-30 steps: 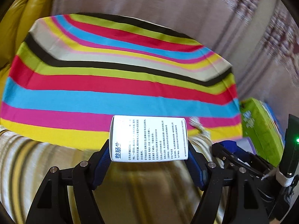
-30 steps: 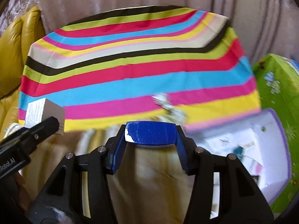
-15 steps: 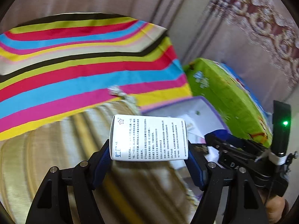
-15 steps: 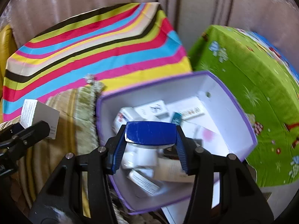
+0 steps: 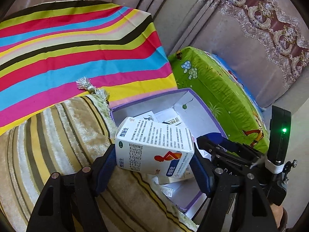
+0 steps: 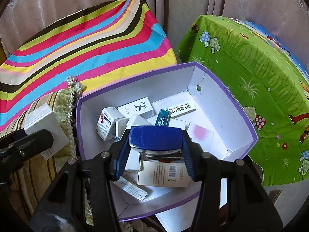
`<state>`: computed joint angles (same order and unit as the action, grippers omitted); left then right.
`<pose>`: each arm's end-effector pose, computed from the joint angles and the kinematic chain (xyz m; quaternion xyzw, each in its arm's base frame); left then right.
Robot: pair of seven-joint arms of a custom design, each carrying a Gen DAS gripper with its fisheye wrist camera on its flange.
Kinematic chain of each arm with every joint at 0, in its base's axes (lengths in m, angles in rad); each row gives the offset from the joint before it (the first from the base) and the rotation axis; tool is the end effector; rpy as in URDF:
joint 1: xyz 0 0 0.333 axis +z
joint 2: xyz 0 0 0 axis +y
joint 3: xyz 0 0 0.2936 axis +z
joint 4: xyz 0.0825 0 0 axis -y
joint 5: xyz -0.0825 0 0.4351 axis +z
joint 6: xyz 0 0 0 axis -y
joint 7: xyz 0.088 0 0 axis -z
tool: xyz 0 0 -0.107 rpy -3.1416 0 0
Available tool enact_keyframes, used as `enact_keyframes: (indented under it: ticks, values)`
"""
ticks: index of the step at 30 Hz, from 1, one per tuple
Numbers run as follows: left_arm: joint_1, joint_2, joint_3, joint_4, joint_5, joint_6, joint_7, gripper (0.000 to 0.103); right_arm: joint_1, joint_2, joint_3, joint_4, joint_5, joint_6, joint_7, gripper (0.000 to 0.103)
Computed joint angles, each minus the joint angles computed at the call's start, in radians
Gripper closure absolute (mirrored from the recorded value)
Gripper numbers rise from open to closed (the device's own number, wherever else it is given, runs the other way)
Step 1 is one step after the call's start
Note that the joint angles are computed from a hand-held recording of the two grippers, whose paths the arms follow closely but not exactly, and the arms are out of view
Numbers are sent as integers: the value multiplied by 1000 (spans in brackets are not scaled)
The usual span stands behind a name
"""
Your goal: Organize rigid objects
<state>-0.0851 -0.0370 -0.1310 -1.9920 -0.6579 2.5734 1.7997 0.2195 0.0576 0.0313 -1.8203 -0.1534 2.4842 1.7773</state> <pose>0.6255 -0.1277 0.5033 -0.6555 0.6531 -0.3778 0.0322 0.6511 0.1671 0.5307 -0.7178 0.6263 -0.2099 0.2200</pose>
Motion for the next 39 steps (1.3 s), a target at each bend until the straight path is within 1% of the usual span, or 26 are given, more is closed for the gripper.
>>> enact_keyframes:
  ticks: [10,20,21,22,23,24,26,31,33,35,37,39]
  values:
    - [2,2,2,1,-34,-4,22,29,-4,2,-3,1,0,0,-3,49]
    - [2,4,0,4,-29,-7,20,28,-5,12,-6,12,-19,-11,9,49]
    - [2,7,0,8,-30,-11,25,26,-5,14,-6,15,-16,-15,7,47]
    - [2,10,0,12,-39,-17,36,22,-5,16,-5,19,-13,-22,5,42]
    - [2,12,-1,15,-50,-21,48,20,-6,16,-5,18,-6,-21,1,31]
    - [2,15,-1,19,-59,-26,59,17,-7,13,-5,15,-3,-14,-1,23]
    - [3,15,-2,21,-62,-29,60,17,-6,5,-6,6,-12,1,7,21]
    - [9,15,0,23,-99,-44,78,17,-5,7,-4,12,-14,-4,4,20]
    - [10,13,-1,22,-91,-45,73,17,-4,9,-4,14,-17,-9,4,20]
    - [9,9,-3,20,-60,-48,51,16,-4,9,-5,14,-22,-11,7,20]
    - [8,6,-2,21,-42,-65,47,12,-4,6,-5,11,-30,-9,13,19]
    - [9,5,2,23,-80,-82,77,6,-4,4,-6,10,-33,-6,16,17]
